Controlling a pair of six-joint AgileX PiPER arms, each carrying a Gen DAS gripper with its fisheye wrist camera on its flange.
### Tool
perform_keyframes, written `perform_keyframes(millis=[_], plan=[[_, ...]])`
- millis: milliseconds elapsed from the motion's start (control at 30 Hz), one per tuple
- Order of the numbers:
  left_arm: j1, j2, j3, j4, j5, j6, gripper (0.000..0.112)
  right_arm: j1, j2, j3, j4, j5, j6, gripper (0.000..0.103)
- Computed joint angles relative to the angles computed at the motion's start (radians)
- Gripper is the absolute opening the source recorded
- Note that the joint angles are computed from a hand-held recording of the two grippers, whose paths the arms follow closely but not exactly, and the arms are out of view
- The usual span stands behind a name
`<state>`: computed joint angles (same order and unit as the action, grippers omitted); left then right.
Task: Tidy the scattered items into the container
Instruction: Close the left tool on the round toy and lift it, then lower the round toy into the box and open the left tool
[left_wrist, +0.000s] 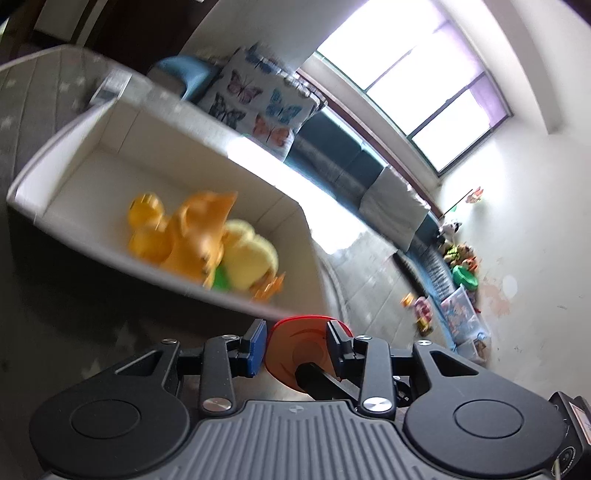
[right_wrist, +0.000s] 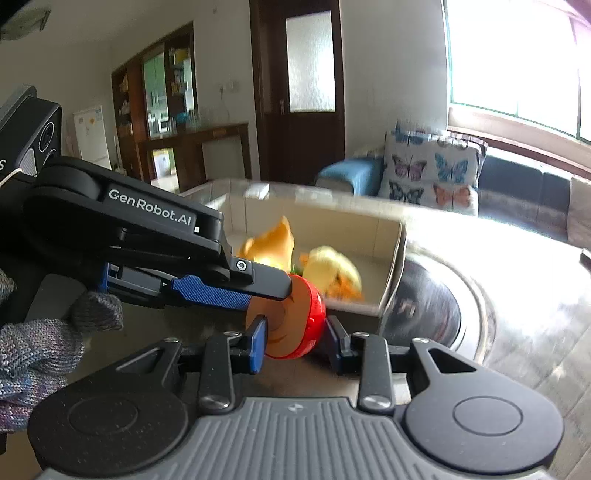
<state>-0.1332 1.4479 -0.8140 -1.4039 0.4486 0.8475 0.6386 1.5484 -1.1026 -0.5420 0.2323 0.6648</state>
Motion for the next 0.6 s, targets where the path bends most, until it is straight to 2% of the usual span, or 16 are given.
perform_keyframes(millis=[100, 233, 400, 600], plan=[[-0.008, 0.014, -0.054, 0.029, -0.019, -0.025, 0.038, -0.019, 0.02, -0.048, 0.007, -0.01, -0.024, 0.032], [-0.016, 0.065, -0.136, 0.061, -0.042, -0.055, 0.038, -0.054, 0.073, -0.126, 0.094, -0.024, -0.136, 0.032], [-0.018, 0.146, -0.215, 0.062, -0.057, -0.045, 0.038, -0.098, 0.148, -0.208, 0.296, -0.037, -0.358, 0.032], [-0.018, 0.225, -0.265, 0.088, -0.064, -0.062, 0.038, -0.127, 0.216, -0.254, 0.482, -0.031, -0.548, 0.032]])
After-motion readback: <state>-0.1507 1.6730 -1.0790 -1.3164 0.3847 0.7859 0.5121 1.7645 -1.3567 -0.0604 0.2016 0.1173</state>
